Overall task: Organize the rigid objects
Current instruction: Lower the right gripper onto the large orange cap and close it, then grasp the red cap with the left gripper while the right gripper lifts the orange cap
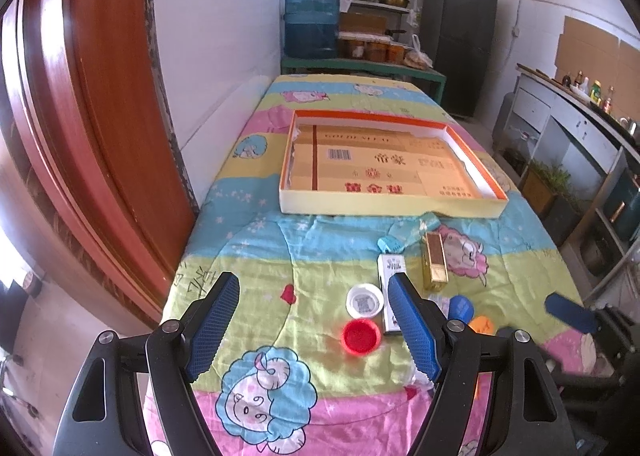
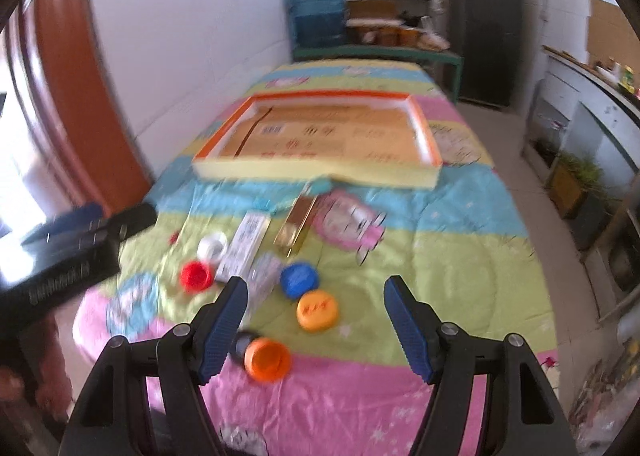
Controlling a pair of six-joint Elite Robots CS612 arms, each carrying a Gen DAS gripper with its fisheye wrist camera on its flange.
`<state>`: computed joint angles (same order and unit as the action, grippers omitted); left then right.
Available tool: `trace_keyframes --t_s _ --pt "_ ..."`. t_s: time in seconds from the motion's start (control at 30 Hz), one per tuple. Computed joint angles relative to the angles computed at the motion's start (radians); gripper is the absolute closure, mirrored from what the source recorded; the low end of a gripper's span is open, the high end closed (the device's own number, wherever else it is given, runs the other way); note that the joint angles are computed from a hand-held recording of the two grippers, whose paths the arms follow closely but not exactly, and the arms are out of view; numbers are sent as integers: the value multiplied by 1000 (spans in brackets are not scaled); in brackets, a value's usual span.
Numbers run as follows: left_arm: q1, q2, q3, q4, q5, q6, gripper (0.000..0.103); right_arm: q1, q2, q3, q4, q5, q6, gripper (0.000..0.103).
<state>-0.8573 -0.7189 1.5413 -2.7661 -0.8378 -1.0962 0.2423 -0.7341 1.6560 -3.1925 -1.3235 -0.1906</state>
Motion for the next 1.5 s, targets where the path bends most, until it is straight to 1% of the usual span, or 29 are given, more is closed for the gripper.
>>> trace_keyframes --t_s 0.07,0.17,0.33,0.43,0.53,0.6,0.7,0.77,0.83,0.87,1.0,1.1,1.27,1.37,1.5 --pt "-2 4 3 -11 -5 10 25 -2 1 9 24 24 -33 33" --pt "-6 11 8 -31 -19 27 24 -10 2 18 59 65 -52 35" --pt "-13 21 13 -55 -23 54 25 -14 5 26 84 101 -73 43" --pt "-14 23 16 -71 -27 63 25 -20 9 23 113 134 -70 48" --pt "-13 24 19 -81 -30 64 25 -30 16 12 149 175 -53 50" --pt "-13 24 20 -78 -30 59 25 -36 22 7 149 201 -40 51" --pt "-11 24 20 -74 -36 52 25 -42 26 2 157 231 -39 58" --pt "-9 25 20 -75 -43 51 25 -42 26 1 162 238 -41 62" --pt "-7 28 19 -79 -48 55 25 -42 27 -1 166 246 -47 71" --pt "-6 29 19 -80 -51 58 25 -43 27 -2 176 259 -54 71" --pt "-3 35 12 -87 -67 74 25 -42 26 0 172 257 -59 72" --pt "1 42 9 -107 -89 95 29 -41 22 7 155 245 -66 72" --pt "7 56 -7 -104 -123 123 38 -38 16 22 92 214 -75 72" --pt "14 66 -23 -95 -151 133 39 -40 15 23 86 213 -73 71" --pt "19 79 -43 -75 -162 139 39 -44 15 24 83 213 -66 71"
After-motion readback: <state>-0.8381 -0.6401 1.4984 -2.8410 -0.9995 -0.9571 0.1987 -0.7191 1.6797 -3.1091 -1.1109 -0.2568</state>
